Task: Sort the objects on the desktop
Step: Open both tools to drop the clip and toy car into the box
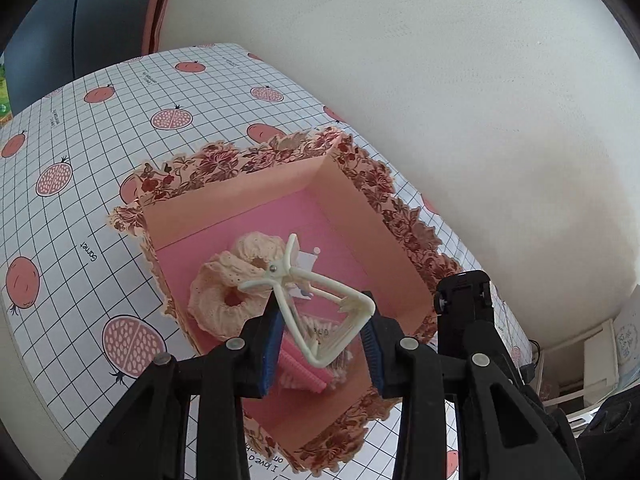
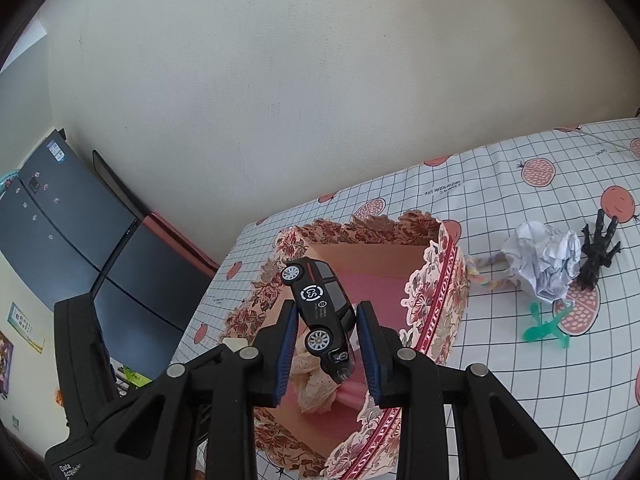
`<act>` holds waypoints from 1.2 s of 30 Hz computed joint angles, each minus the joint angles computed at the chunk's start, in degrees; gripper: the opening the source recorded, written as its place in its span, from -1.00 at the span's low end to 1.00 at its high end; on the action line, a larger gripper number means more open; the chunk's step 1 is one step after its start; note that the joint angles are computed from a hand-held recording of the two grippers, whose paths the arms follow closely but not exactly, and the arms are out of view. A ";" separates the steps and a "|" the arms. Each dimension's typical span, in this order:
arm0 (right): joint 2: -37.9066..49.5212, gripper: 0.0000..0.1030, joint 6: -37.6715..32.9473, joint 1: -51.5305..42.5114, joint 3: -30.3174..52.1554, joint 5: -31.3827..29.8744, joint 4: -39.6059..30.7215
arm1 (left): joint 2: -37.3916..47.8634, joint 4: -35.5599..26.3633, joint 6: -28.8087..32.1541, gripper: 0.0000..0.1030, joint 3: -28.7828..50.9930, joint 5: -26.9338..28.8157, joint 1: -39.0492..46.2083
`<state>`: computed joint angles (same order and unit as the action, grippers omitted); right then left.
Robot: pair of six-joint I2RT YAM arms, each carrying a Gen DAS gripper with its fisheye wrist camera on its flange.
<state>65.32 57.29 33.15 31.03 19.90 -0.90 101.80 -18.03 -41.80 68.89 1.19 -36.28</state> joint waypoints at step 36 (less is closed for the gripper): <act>9.10 -0.33 0.03 0.46 3.33 -0.32 1.53 | 4.69 -0.06 0.04 -0.12 0.51 4.18 4.08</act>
